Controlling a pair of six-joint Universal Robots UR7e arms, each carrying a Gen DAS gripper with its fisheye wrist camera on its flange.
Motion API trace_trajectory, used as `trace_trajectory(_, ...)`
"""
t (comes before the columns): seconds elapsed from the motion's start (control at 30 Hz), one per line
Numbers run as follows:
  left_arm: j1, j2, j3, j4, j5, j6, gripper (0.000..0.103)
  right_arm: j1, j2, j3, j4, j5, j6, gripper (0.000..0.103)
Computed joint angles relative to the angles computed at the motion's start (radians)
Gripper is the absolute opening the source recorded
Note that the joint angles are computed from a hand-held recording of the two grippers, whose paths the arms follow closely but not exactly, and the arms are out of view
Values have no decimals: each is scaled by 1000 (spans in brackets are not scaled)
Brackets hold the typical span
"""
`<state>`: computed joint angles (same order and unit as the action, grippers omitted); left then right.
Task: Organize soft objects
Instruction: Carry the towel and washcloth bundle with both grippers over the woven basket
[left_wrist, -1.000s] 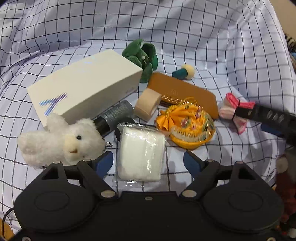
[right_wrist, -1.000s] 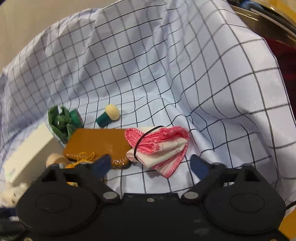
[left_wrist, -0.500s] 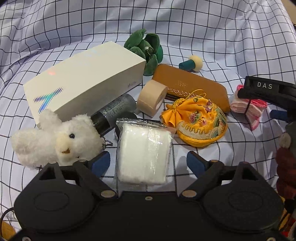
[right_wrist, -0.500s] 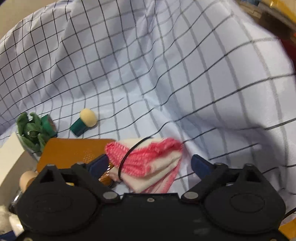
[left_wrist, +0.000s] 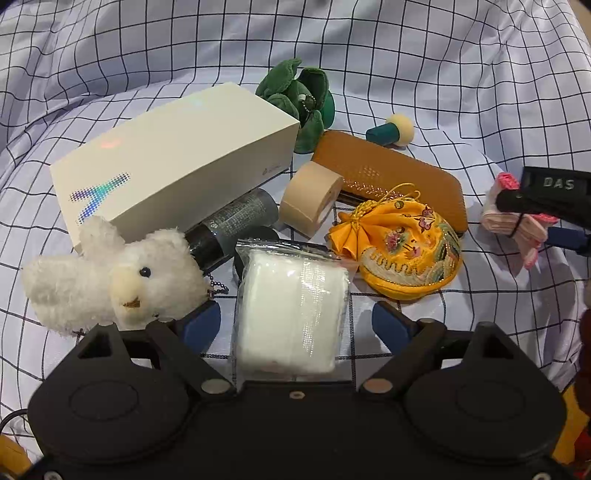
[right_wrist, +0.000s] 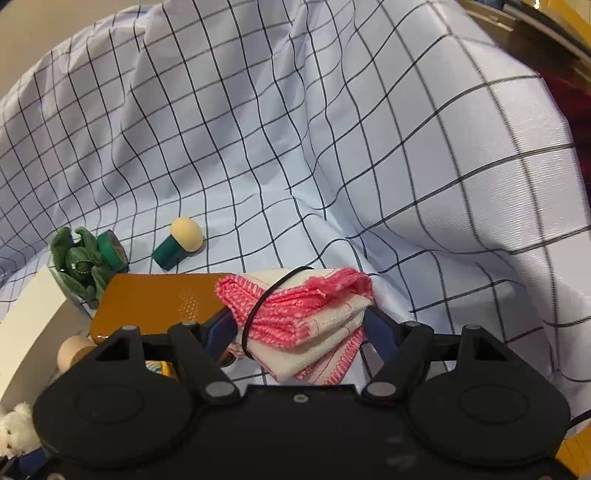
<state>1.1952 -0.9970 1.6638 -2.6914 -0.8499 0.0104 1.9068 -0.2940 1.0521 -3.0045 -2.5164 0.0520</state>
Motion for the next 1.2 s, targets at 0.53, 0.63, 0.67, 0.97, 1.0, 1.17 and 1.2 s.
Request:
trace_trajectory(0.53, -34, -135, 130, -74, -7, -26, 50, 91, -141, 286, -144, 46, -20, 74)
trace_trajectory(0.63, -57, -190, 179, -65, 8, -48, 50, 120, -178, 364, -177, 71, -20, 74)
trace_trajectory(0.67, -65, -211, 199, -64, 13, -56, 50, 128, -182, 379, -185, 77, -19, 74)
trace_trajectory(0.97, -128, -387, 363, 1, 55, -170, 50, 206, -246, 572, -322, 161, -60, 75)
trace_trajectory(1.0, -133, -402, 378, 7, 59, -187, 50, 211, -254, 590, -327, 171, -60, 75)
trace_trajectory(1.17, -153, -464, 445, 10, 63, -243, 50, 243, -269, 664, -392, 200, -84, 75)
trace_trajectory(1.2, -159, -471, 457, 4, 69, -247, 50, 248, -270, 673, -402, 202, -88, 75)
